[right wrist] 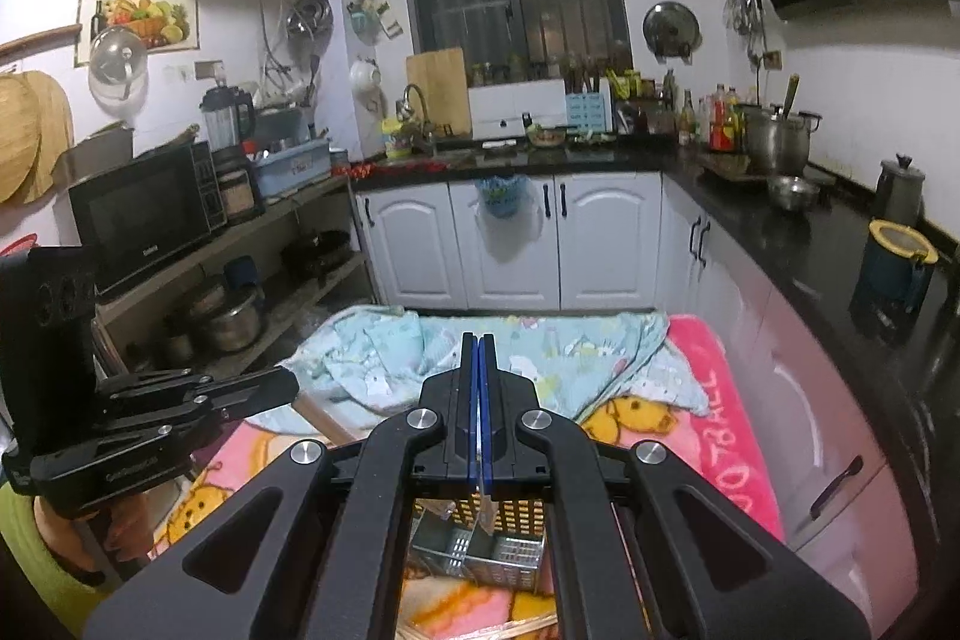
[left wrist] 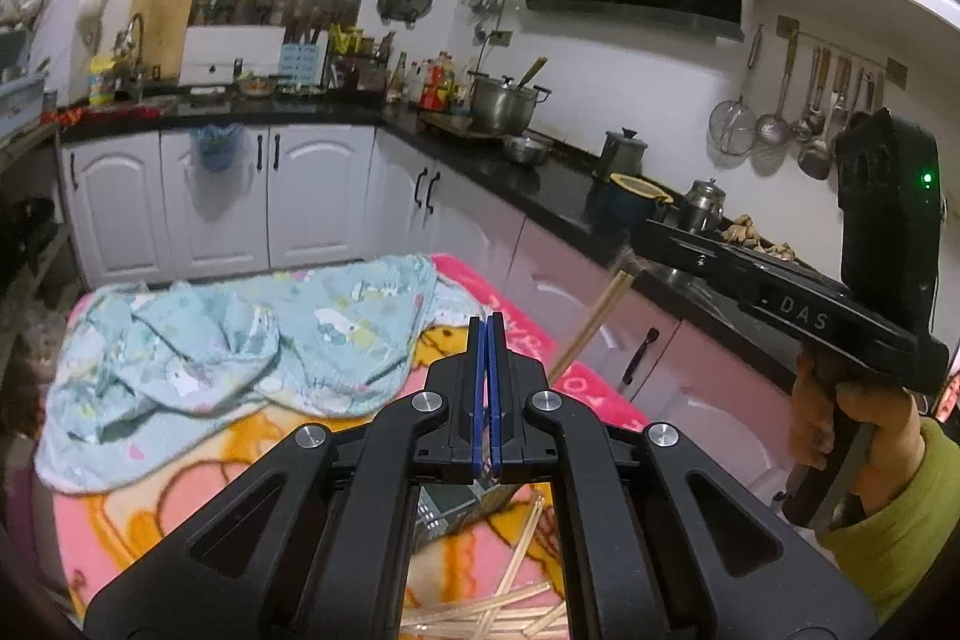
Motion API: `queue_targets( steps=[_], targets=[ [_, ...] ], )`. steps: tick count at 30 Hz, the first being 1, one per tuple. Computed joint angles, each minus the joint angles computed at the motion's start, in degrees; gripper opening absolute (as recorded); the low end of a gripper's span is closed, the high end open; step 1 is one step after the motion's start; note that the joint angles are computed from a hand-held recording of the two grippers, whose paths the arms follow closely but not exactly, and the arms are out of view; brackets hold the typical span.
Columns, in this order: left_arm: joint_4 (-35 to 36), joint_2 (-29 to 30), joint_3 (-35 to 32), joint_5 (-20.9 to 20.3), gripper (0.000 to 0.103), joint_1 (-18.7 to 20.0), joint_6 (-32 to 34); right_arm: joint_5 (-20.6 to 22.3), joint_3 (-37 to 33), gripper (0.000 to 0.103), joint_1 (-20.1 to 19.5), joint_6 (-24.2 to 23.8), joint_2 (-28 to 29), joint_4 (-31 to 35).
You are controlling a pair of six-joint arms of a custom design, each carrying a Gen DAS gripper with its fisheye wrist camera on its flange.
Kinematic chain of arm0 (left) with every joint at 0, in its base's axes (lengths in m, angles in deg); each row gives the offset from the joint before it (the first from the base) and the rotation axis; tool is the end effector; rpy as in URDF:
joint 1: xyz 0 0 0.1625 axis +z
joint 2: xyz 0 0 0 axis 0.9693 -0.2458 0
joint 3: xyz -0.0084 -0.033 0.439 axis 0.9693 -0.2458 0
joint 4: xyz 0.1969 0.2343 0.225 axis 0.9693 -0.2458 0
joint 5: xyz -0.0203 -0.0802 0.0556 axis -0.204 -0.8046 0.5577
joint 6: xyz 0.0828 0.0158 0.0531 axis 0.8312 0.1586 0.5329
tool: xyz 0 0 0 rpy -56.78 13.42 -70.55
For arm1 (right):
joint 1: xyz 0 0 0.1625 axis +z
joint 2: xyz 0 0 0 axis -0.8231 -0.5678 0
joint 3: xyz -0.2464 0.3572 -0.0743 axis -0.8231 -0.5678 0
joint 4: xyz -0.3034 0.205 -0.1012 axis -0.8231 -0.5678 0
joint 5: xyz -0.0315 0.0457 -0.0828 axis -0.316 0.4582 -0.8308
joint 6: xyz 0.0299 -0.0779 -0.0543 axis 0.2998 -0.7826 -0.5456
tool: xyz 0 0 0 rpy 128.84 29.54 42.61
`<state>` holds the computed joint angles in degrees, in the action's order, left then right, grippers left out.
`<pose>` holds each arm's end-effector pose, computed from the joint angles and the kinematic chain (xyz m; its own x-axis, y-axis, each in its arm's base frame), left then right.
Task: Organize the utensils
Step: 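Open the right tool over the caddy while the left tool releases its chopsticks into it, then withdraw both open tools from the caddy back toward the chopstick pile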
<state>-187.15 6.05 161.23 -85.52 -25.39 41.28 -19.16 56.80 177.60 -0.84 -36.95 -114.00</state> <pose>-0.1719 -0.5259 0.4750 -0.8451 0.0870 -0.5275 0.5062 0.4474 -0.7373 0.5368 -0.6276 0.1366 -0.5637 -0.7258 0.3942 -0.7987 0.3573 -0.4842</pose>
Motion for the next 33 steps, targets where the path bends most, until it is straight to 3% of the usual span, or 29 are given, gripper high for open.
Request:
queue_targets(
  steps=[4,10,12,13,14,16,18,22,25,33],
  targets=[
    [-1.3,0.4,1.2,-1.0,0.000,1.3,-0.4,-0.7,-0.1,0.001,-0.4,1.2,1.2,0.8],
    [-5.3,1.9,3.9,2.1,0.001,2.2,1.4,-2.4,1.0,0.004,-1.2,3.1,2.0,0.9],
    [-6.4,1.9,5.1,2.8,0.015,2.4,1.2,-2.8,1.9,0.026,-1.4,3.0,1.7,-0.3],
    [-7.1,1.9,5.7,3.4,0.022,2.4,1.3,-3.0,3.2,0.046,-1.5,2.5,1.3,-2.4],
    [-8.2,1.9,6.4,4.4,0.035,2.2,1.6,-2.6,4.2,0.049,-1.7,2.1,0.9,-3.6],
    [-10.2,1.8,7.5,5.2,0.048,1.8,2.1,-1.0,6.5,0.051,-2.2,1.2,-0.4,-5.3],
    [-13.1,1.9,8.6,6.3,0.071,1.0,2.8,0.1,8.3,0.059,-2.6,1.2,-1.6,-6.2],
    [-17.0,1.9,10.1,8.6,0.090,-0.5,3.6,0.2,12.8,0.072,-3.0,0.4,-4.1,-10.8],
    [-20.8,2.0,11.1,11.3,0.092,-1.9,4.3,0.8,16.6,0.080,-3.3,-0.1,-6.3,-14.4],
    [-24.2,-0.1,15.0,13.1,0.092,-5.3,0.7,1.3,24.2,0.089,-4.0,-1.8,-10.6,-20.3]
  ],
)
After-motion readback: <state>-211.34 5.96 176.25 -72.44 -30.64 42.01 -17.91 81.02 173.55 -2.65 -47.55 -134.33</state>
